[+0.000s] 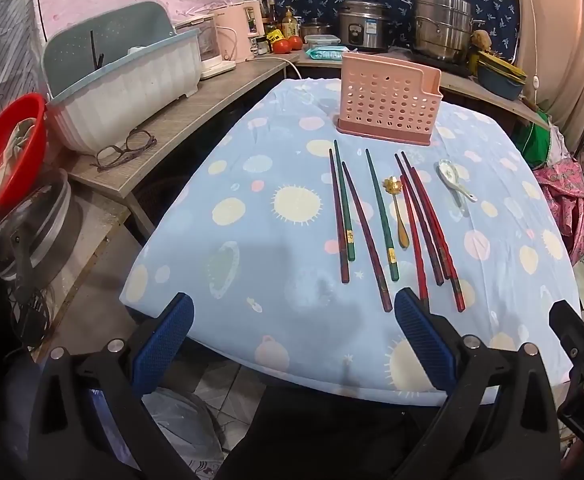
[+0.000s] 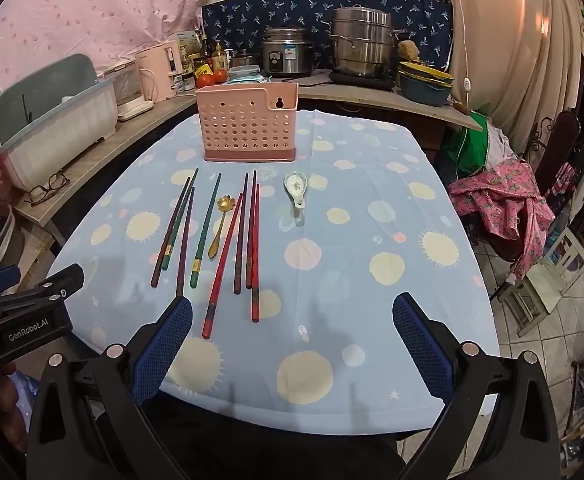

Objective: Organize utensils

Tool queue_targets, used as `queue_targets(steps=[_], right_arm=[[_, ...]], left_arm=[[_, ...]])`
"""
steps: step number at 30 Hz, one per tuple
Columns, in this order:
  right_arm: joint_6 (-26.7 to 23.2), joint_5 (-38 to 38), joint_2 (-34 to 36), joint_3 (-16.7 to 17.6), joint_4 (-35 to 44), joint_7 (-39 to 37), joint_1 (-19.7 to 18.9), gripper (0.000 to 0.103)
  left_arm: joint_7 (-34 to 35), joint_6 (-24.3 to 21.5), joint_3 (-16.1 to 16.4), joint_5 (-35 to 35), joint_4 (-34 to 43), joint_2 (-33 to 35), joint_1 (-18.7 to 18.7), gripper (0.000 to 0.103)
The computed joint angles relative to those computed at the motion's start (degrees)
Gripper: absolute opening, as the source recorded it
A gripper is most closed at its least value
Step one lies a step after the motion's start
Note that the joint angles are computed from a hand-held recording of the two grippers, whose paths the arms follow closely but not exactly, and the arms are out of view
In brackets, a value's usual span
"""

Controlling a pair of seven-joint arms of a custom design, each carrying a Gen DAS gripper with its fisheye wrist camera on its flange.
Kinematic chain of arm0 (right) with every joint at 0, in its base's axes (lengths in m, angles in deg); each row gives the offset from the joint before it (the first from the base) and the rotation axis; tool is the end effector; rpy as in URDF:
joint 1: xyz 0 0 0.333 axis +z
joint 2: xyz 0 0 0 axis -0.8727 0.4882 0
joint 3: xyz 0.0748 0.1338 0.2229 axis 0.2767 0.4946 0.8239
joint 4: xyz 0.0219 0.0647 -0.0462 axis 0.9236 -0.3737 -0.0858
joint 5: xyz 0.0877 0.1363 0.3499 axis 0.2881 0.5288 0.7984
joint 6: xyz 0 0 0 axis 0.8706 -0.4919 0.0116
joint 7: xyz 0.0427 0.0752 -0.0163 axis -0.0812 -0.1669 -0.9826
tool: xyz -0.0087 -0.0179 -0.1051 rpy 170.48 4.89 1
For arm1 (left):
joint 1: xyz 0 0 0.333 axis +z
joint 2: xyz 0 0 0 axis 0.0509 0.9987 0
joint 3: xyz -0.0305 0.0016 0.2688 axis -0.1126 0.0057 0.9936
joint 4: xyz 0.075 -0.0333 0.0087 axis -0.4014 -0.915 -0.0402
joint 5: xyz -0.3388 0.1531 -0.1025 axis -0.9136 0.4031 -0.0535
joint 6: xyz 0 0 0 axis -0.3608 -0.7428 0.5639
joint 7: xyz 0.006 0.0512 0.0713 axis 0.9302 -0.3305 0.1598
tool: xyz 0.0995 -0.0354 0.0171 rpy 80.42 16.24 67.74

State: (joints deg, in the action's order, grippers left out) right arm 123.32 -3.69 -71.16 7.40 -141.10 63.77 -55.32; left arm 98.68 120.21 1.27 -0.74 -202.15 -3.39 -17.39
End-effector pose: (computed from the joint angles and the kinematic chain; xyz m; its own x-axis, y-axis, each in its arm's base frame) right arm 0.3954 0.1737 0.5367 -0.0275 -0.9995 -0.0136 -0.7063 0.0291 -0.7073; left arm 0.4245 -0.3429 0.5297 0.1213 -0.9905 -0.0651 -0.7564 -0.0498 -0.6522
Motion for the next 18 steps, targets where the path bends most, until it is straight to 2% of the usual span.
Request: queue_targets(steps=[18], right_arm=[[0.32,0.29,-0.23,-0.21,-0.33,-0.16,0.02,0.096]], left_arm=[[0.1,-0.77,-0.22,-0.34,-0.91,-1.29,0.19,0.096]])
